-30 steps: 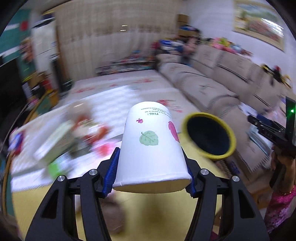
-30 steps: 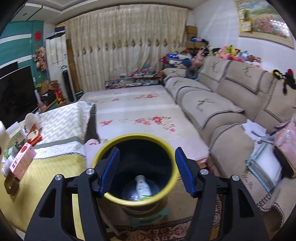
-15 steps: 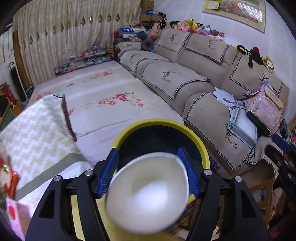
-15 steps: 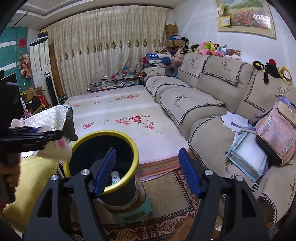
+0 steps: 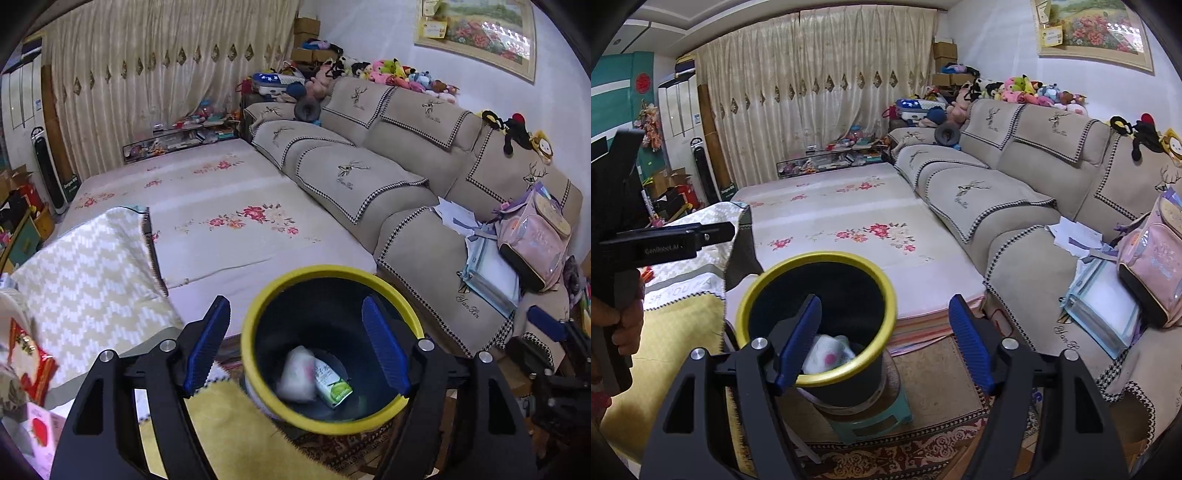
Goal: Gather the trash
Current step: 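Move the right gripper back to the brown plastic tray on the table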
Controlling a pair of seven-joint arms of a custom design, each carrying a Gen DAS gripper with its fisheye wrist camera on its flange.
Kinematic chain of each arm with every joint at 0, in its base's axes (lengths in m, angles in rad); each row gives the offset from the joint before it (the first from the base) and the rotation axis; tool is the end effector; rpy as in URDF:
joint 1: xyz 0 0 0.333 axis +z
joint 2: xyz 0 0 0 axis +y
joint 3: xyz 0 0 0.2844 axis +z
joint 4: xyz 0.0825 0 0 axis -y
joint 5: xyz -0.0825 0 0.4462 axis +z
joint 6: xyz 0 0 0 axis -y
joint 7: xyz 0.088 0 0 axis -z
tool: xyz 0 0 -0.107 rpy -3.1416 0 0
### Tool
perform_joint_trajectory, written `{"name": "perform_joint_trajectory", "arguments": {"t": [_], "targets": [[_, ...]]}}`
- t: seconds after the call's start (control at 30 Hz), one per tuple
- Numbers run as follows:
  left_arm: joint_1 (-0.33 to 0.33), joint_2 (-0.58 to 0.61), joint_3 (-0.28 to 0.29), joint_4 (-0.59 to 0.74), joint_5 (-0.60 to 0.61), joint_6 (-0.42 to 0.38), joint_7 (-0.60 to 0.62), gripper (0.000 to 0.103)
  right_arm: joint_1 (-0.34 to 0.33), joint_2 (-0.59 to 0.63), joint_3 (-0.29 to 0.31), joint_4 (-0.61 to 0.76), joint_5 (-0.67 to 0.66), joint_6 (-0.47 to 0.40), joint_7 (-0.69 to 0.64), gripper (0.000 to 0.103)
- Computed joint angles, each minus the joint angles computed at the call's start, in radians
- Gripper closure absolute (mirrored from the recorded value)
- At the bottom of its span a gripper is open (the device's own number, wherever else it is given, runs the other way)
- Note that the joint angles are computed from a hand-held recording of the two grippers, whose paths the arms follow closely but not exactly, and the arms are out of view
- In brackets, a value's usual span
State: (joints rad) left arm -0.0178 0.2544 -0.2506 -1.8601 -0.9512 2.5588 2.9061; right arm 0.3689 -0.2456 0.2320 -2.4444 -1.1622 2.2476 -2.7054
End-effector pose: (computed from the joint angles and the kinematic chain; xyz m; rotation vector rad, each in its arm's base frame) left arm 0.6780 -0.1663 0.3678 -0.9229 2.5479 -1.1666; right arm 0.4481 0.2720 0.3429 -1.0957 2.1814 -1.0842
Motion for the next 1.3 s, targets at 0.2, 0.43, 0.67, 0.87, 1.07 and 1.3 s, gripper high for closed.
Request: {"name": "perform_joint_trajectory", "arguments": {"t": [0.2, 0.43, 0.67, 0.87, 1.07, 1.3], "targets": [[0.064, -0.134, 0.06, -0.078, -0.099, -0.059, 0.063, 0.021, 0.009, 0.11, -0.008, 0.106, -0.05, 0.077, -0.037, 0.033], [0.134, -0.227, 0.181, -0.135, -0.171, 0.002, 0.105, 0.015, 0.069, 0.363, -0.067, 0.339, -0.13, 0.268, -0.085, 0.033], [0.226, -0.203, 0.248, -0.11, -0.216, 0.085, 0.124, 0.013, 0.17, 0.619, -0.125, 0.648, -0.152, 0.425, -0.175, 0.033], [0.312, -0.158, 0.263, -0.072, -0.208, 0.023, 0.103, 0.013, 0.243, 0.808, -0.135, 0.89, -0.073, 0.511, -0.386, 0.033], [0.34, -0.157, 0.254, -0.084, -0.213, 0.016, 0.081, 0.013, 0.274, 0.96, -0.121, 1.079, 0.116, 0.481, -0.609, 0.029], [0.359, -0.146, 0.254, -0.081, -0.208, -0.003, 0.063, 0.013, 0.312, 1.046, -0.148, 1.192, 0.269, 0.439, -0.758, 0.016]]}}
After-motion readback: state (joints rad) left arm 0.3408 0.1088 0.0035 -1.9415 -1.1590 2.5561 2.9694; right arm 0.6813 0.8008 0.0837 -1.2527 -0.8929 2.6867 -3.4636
